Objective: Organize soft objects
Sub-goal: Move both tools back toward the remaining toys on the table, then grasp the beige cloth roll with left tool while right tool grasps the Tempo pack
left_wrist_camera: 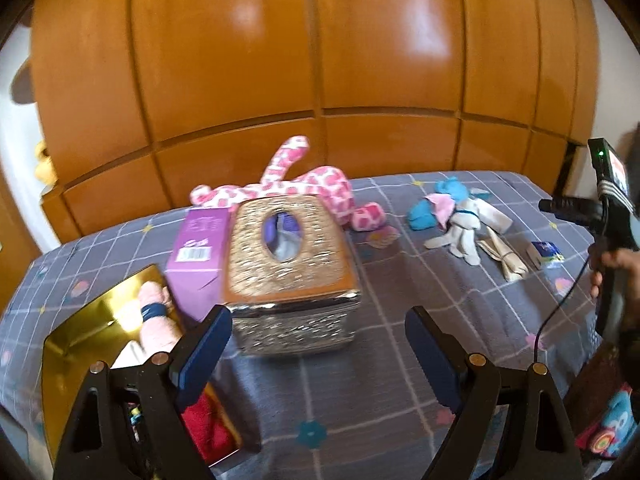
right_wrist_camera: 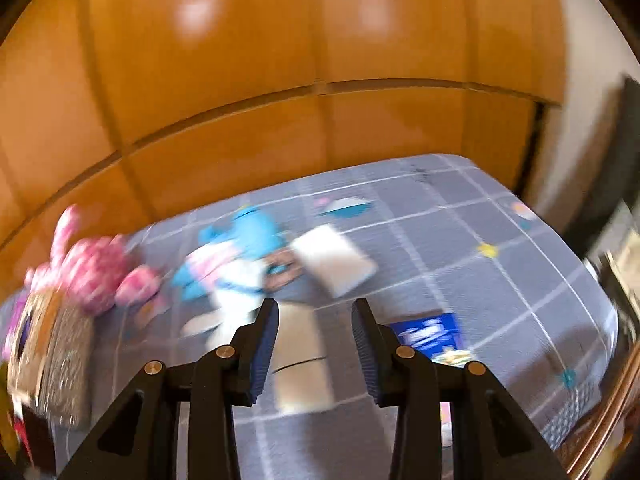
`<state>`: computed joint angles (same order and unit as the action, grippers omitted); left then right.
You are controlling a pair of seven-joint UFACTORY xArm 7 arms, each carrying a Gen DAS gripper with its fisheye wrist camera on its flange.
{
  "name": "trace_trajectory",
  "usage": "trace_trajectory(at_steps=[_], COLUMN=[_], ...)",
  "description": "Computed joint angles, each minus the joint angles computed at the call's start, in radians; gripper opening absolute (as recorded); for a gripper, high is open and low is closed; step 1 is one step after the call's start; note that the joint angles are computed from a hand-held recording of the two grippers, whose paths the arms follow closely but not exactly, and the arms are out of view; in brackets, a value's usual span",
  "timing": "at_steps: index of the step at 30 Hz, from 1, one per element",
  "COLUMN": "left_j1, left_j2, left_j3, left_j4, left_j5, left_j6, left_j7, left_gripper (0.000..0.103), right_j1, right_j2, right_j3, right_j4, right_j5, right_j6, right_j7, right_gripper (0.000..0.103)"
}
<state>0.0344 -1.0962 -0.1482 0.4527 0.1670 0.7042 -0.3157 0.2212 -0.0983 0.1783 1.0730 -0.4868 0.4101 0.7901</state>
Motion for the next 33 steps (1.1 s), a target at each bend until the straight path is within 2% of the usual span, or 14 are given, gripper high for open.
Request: trace_trajectory(at_steps=[2,4,7,12,15,20,26,33], left_j1=[-0.017,-0.034,-0.064,-0.120,-0.166,-0.242,-0.300,-0.322], left_j2=[0.046,0.090,0.161,0.297,0.407,0.577,0.803,1.051], left_j3=[-0.006,-0.011,-0.024,-0.018,0.004,0.035,0.023,-0.003], left_j4=[0.019,0.035,0.055,0.097,0.146,0.241,0.409,0.630], left_j5=[-0.009,-0.020,-0.024,-0.049,-0.092,-0.177,-0.238,-0.244], left_j6=[-0.018,-0.043,-0.080,-0.123,-0.141,-0.185,-0.205,-0.151], left_j7=[0.003,0.000,0.010,0.034,0.051,0.086,0.126,0.121], left_gripper=[0.089,0.089,0.089,0.088,0.083,0.073,0.073,0.073], right_j1=[-0.019,-0.026,-0.047,-0.092,-0.080,-0.035,-0.010,0.001], right_j2=[-0.010,-0.023,-0.042,-0.075,-0.074,-0.066,-0.069,-0.081], right_j3=[-0.017,-0.040,-0.050,-0.037,-0.053,-0.080,-0.098,-0.113], right_j4=[-0.019,-0.047,-0.079,-0.133,-0.145,-0.147,-0.162,-0.186], right_j5=[0.027,0.117,0.184,0.226,0.308,0.452,0.580,0.688], right_j6=[-0.014,-0.061,-0.103,-0.170,-0.192,-0.206,-0.231,-0.268], right_j7=[0.058,0.052,0.068,0.138,0.100,-0.031,-0.118,-0.158], right_gripper=[0.037,0.038,0.038,0.039,0.041,0.041,0.041,0.042])
